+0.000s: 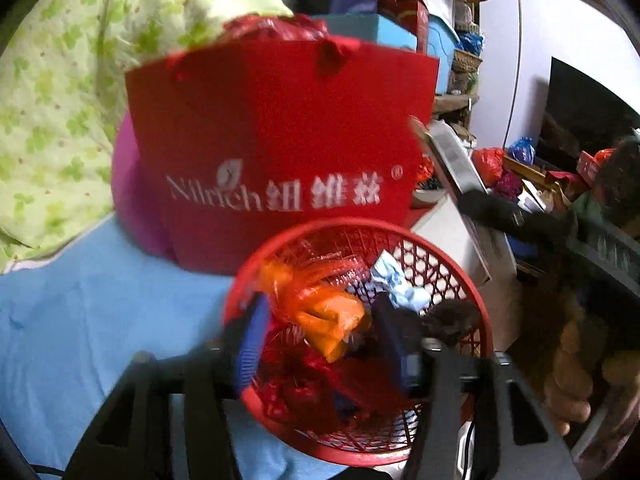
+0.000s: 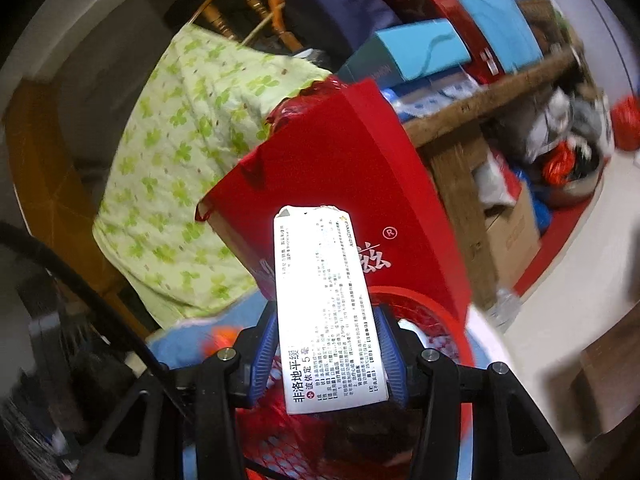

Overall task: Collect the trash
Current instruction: 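Lower the orange bundle into the basket with the left tool while the right tool lowers the white box, then open both tools over the red mesh basket and withdraw them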

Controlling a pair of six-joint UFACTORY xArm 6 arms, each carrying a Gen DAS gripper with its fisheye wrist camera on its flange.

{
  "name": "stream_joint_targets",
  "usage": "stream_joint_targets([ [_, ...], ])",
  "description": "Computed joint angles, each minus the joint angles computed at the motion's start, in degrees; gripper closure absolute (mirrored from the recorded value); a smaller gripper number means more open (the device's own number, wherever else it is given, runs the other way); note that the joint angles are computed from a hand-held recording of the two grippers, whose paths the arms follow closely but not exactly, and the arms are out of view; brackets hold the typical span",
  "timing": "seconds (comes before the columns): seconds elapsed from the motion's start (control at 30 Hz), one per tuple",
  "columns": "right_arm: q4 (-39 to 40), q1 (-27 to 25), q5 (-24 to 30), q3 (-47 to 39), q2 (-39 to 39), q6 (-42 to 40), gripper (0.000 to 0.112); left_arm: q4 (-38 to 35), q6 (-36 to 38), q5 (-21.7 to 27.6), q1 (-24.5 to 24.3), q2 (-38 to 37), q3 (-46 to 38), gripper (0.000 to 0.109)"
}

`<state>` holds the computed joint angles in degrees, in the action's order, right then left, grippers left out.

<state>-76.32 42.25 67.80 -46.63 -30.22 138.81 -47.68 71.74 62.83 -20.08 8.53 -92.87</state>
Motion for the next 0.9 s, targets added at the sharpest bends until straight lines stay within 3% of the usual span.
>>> stream_joint_targets([
  [0.1, -7.59, -7.34, -13.37, 5.75, -3.1, 13.08, 0.044, -0.43, 0.76, 0.36, 0.76, -0.58, 0.97, 0.035],
  [0.17, -10.54, -9.9, -18.2, 6.95, -3.37, 17.96, 0.044, -1.23, 1.84, 0.45, 1.77, -1.48, 2.07, 0.032],
  [0.23, -12.0, -9.39, -18.7, 7.06, -3.18, 19.51, 0.044, -1.8, 2.53, 1.02, 3.07, -2.21, 2.62, 0.032],
  [0.4, -7.41, -1.95, -10.7, 3.97, -1.71, 11.97, 0.044, -1.48, 2.62, -1.24, 5.93, -4.79, 5.16, 0.031],
  [0.57, 0.65, 7.67, 1.99, -2.74, 2.49, 1.58, 0.044, -1.69, 3.63, -5.64, 8.76, -8.45, 8.46, 0.031],
  [0.7, 6.68, 14.5, 13.66, -13.65, 10.02, -10.45, 0.044, -2.37, 4.42, -7.32, 10.94, -10.79, 9.89, 0.031],
  [0.87, 9.06, 19.56, 23.33, -26.34, 18.58, -20.84, 0.044, -5.15, 7.53, -9.62, 13.99, -14.29, 12.25, 0.031],
  [0.9, 9.27, 20.5, 25.31, -28.92, 20.34, -22.37, 0.044, -5.58, 7.8, -9.91, 14.78, -15.08, 12.63, 0.025],
])
